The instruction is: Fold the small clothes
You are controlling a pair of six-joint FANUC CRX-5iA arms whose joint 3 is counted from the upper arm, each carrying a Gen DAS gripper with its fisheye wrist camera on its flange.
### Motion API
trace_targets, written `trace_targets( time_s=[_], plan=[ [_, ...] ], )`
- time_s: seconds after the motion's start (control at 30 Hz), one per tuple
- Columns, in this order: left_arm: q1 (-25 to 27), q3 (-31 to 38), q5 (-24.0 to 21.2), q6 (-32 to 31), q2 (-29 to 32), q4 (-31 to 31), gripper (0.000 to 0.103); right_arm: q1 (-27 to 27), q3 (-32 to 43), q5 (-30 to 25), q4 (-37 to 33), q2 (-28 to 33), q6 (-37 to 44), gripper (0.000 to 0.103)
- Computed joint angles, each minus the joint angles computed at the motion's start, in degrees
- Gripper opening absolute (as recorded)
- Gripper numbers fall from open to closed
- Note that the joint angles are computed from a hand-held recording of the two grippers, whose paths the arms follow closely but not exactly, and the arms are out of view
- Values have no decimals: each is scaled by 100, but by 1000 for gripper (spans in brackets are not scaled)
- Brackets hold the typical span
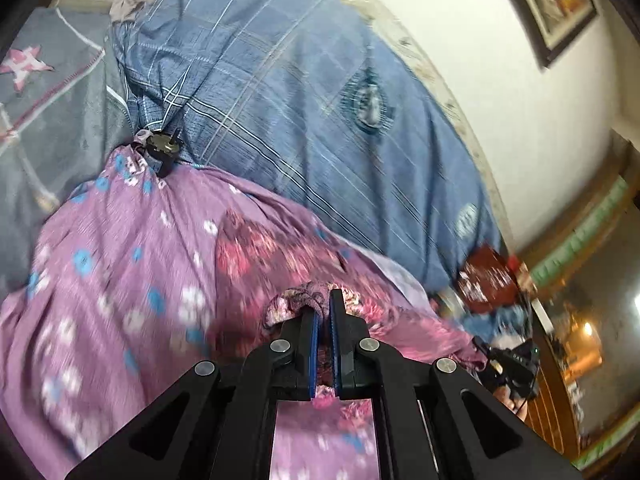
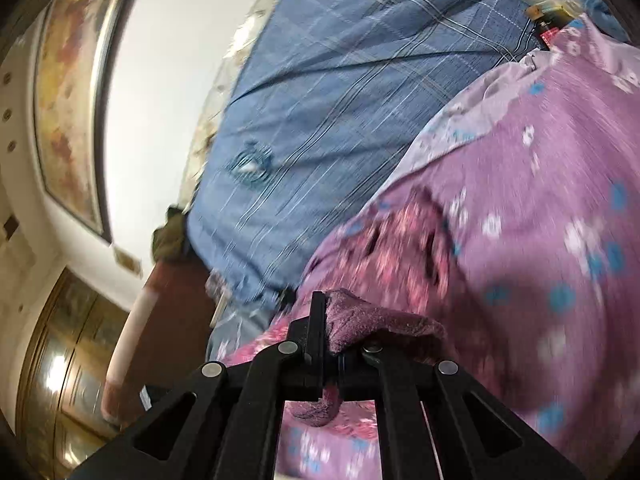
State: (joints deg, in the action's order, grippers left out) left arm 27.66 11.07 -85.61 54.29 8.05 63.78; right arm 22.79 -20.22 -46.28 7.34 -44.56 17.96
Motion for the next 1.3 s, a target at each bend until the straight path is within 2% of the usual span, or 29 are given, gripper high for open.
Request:
trace_targets(
  time_s=[0.07, 0.17, 0.3, 0.37, 0.47, 0.53, 0.57, 0.6, 0.63, 0.67, 0.7, 0.73, 0.77, 0.83, 0.93, 1.0, 1.07, 1.1, 1.17, 1.23, 1.3],
  plan=[
    [-362, 117, 434, 178, 192, -134, 3, -944, 391, 167, -1052, 663, 953, 3],
    [-866, 453, 1042, 514, 617, -352, 3, -1673, 779, 332, -1838, 1501, 1673, 3],
    [-1501, 1404, 1788, 1499, 1409, -1257, 4, -2142, 1177, 448, -2293, 2408, 2139, 3],
    [-1770, 2243, 1786, 2141, 1962, -1901, 6, -2263, 1329, 467, -2440, 2795, 2257, 7],
    [-1962, 2741, 1798, 2354, 2381, -2046, 8, -2103, 959, 1095, -1997, 2853, 1740, 9],
    [-2004, 2915, 1731, 2347, 2499, -2051, 11, -2118, 1034, 955, -2082, 2918, 1820, 24],
    [-2006, 2729, 1865, 2210, 2422, -1808, 14, -2014, 905, 1059, -1819, 2808, 1637, 37],
    [-2014, 2525, 2069, 2079, 2350, -1578, 16, -1828, 653, 1296, -1264, 2642, 1174, 47],
    [-2051, 2165, 2441, 1906, 2165, -1320, 30, -1637, 347, 1566, -589, 2442, 614, 51],
    [-2099, 1894, 2834, 1842, 1981, -1319, 61, -1491, 59, 1806, 90, 2244, 52, 56],
    [-2171, 1606, 3372, 1954, 1694, -1619, 74, -1418, -118, 1936, 537, 2110, -332, 58],
    [-2225, 1510, 3689, 2178, 1515, -2033, 81, -1318, -289, 1997, 1031, 1961, -746, 59],
    [-2281, 1597, 3754, 2501, 1417, -2561, 80, -1170, -312, 1817, 1344, 1855, -914, 59],
    [-2337, 1764, 3441, 2752, 1333, -2970, 80, -775, -8, 1123, 1305, 1834, -402, 58],
    [-2547, 1652, 3072, 2990, 936, -3723, 80, -210, 400, 375, 1094, 1966, 447, 48],
    [-2723, 1419, 2930, 2927, 716, -3851, 80, 132, 781, -131, 818, 2242, 1055, 36],
    [-2935, 1466, 2732, 3034, 669, -4209, 80, 339, 1243, -659, 466, 2696, 1707, 35],
    [-3060, 1539, 2632, 3181, 685, -4497, 79, 397, 1404, -853, 403, 2890, 1902, 33],
    [-3247, 1786, 2344, 3374, 891, -4860, 70, 442, 1847, -1327, 375, 3472, 2257, 31],
    [-3221, 2199, 1819, 3475, 1215, -5090, 65, 288, 2382, -1820, 114, 4008, 2568, 31],
    [-3220, 2648, 1532, 3721, 1625, -5168, 65, 70, 2891, -2104, 283, 4632, 2647, 25]
  ],
)
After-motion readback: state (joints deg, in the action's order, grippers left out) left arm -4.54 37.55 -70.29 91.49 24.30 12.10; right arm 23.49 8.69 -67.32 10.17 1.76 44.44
